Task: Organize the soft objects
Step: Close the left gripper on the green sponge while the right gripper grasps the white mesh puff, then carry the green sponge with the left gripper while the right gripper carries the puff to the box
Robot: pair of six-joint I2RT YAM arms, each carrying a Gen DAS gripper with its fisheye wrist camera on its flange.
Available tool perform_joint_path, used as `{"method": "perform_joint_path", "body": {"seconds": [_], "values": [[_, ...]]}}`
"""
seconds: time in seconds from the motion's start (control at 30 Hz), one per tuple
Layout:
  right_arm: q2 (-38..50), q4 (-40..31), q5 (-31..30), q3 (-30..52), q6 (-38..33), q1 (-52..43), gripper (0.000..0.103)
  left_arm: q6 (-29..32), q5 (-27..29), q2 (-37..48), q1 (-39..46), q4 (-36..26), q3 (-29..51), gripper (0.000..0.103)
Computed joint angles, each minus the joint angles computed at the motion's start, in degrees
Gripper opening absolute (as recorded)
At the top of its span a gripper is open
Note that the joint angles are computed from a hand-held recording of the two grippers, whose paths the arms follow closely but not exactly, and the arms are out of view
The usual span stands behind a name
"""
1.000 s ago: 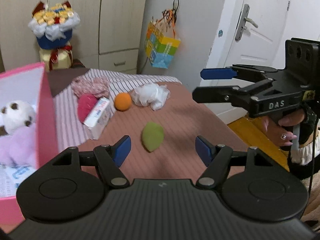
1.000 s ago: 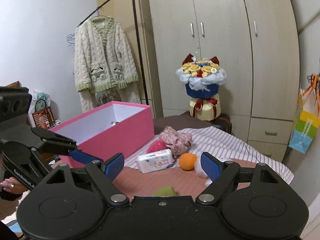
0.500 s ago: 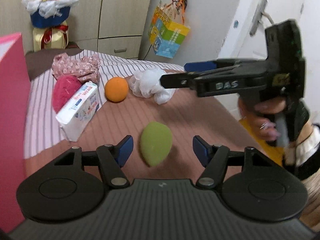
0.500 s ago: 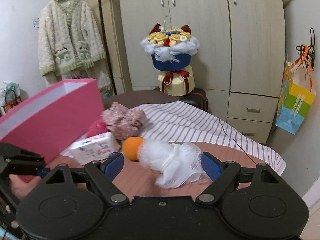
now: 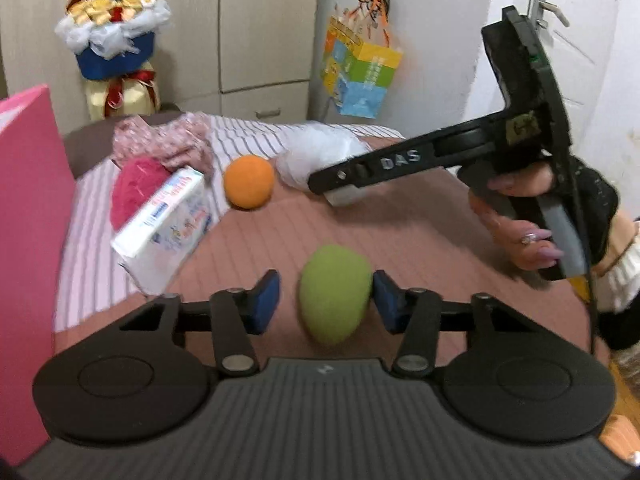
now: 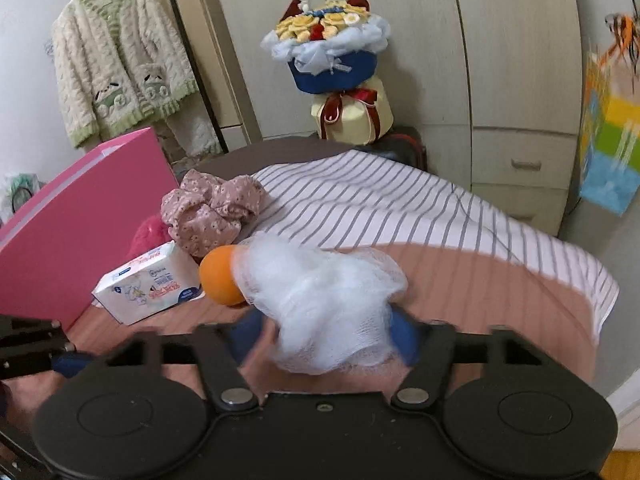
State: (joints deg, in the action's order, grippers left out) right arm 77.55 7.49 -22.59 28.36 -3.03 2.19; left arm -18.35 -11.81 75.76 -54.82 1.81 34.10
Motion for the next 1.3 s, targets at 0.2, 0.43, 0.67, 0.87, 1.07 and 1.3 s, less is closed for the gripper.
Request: {"method": "perform_joint_path", "body": {"seconds": [0.2, 0.43, 0.67, 0.87, 1.07, 1.3], "values": [[-4.06, 1.10, 4.54, -3.10, -0.68, 2.14, 0.032, -0.73, -2.12, -1.33, -1.23, 0.31, -0.80, 0.037], [-15.58, -1.75, 11.70, -8.88, 1.55, 7.66, 0.027, -4.47, -2.71, -6.49, -1.88, -1.62, -2.94, 0.037], [-29.02, -12.47, 19.51, -10.85, 4.30, 15.78, 0.027, -6.66, -7.11, -13.26, -5.79, -7.27, -4.14, 0.037], [-39.49, -23.44, 29.53, -11.23, 10.52, 26.41, 0.027, -8.37, -10.99, -18.39, -10.32, -13.71, -4.91, 0.037], [-46.52, -32.65, 40.55, -10.41, 17.79, 39.86, 0.027, -10.18, -14.97, -23.81, -15.45, -22.00, -5.39, 0.037], [-45.96, -42.38, 55.44, -7.40, 31.37, 61.10, 0.028, -17.03, -18.37, -30.92, -20.15, -35.17, -4.16, 0.037]]}}
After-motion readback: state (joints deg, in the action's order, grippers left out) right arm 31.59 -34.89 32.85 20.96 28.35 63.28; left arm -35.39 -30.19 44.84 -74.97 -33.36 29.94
